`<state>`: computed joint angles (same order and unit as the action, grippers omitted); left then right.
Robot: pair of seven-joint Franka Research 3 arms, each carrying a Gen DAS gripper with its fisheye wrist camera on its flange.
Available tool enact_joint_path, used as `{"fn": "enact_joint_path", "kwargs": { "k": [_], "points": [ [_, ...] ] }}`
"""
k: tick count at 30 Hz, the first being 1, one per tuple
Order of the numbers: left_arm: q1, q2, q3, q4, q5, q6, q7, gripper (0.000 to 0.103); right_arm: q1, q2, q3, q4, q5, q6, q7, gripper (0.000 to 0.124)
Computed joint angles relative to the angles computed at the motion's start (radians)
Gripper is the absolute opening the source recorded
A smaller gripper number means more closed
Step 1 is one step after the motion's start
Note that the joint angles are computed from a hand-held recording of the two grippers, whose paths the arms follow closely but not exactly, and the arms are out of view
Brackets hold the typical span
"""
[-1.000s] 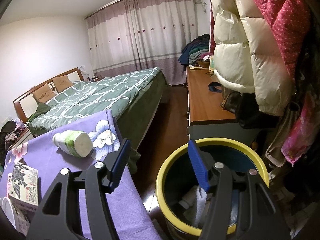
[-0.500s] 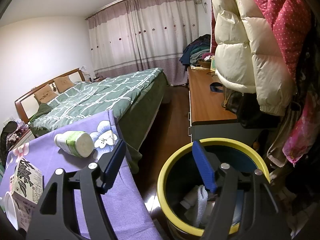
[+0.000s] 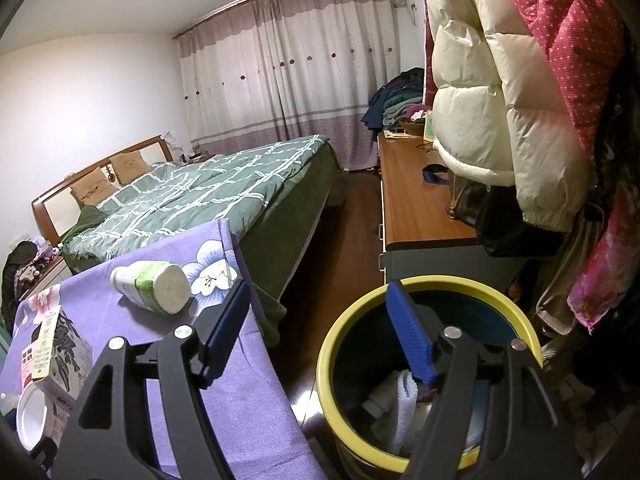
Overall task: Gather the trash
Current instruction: 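Carry the white bowl over the bin and release it with the left gripper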
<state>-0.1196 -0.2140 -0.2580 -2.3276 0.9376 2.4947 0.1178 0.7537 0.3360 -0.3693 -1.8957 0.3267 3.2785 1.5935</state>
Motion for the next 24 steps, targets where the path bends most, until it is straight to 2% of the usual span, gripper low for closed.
{"fn": "enact_joint_path", "kwargs": {
  "k": [2, 5, 6, 9, 10, 11, 13, 15, 19, 22, 24],
  "points": [
    [0.002, 0.008, 0.021, -0.005, -0.038, 0.044, 0.029, 0.088, -0.012, -0.002, 0.014, 0.0, 0.0, 0.002, -0.004, 0.068],
    [0.012, 0.015, 0.023, -0.004, -0.045, 0.063, 0.032, 0.088, -0.043, -0.003, 0.047, 0.001, 0.0, 0.007, -0.014, 0.069],
    [0.017, 0.016, 0.022, -0.004, -0.036, 0.071, 0.023, 0.084, -0.054, -0.004, 0.059, 0.001, 0.001, 0.008, -0.018, 0.069],
    [0.023, 0.016, 0.013, -0.002, -0.011, 0.067, 0.003, 0.083, -0.1, -0.008, 0.111, 0.0, 0.007, 0.017, -0.031, 0.069],
    [0.022, 0.01, 0.009, -0.003, -0.005, 0.054, 0.002, 0.082, -0.124, -0.009, 0.136, -0.003, 0.01, 0.025, -0.037, 0.069],
    [0.019, 0.004, 0.007, -0.006, -0.006, 0.045, 0.003, 0.082, -0.174, -0.016, 0.19, -0.01, 0.012, 0.041, -0.043, 0.069],
    [0.01, -0.016, 0.007, -0.017, -0.025, 0.042, 0.019, 0.082, -0.223, -0.022, 0.242, -0.017, 0.024, 0.05, -0.058, 0.069],
    [-0.001, -0.043, 0.003, -0.028, -0.052, 0.035, 0.05, 0.082, -0.209, -0.03, 0.225, -0.024, 0.041, 0.041, -0.073, 0.069],
    [-0.015, -0.083, -0.023, -0.028, -0.071, 0.004, 0.079, 0.082, -0.225, -0.063, 0.23, -0.058, 0.052, 0.023, -0.088, 0.069],
    [-0.023, -0.093, -0.035, -0.015, -0.072, 0.028, 0.088, 0.082, -0.25, -0.101, 0.246, -0.101, 0.041, 0.021, -0.102, 0.069],
    [-0.025, -0.081, -0.043, 0.006, -0.068, 0.043, 0.095, 0.082, -0.225, -0.123, 0.211, -0.129, 0.032, 0.025, -0.115, 0.069]
  ]
}}
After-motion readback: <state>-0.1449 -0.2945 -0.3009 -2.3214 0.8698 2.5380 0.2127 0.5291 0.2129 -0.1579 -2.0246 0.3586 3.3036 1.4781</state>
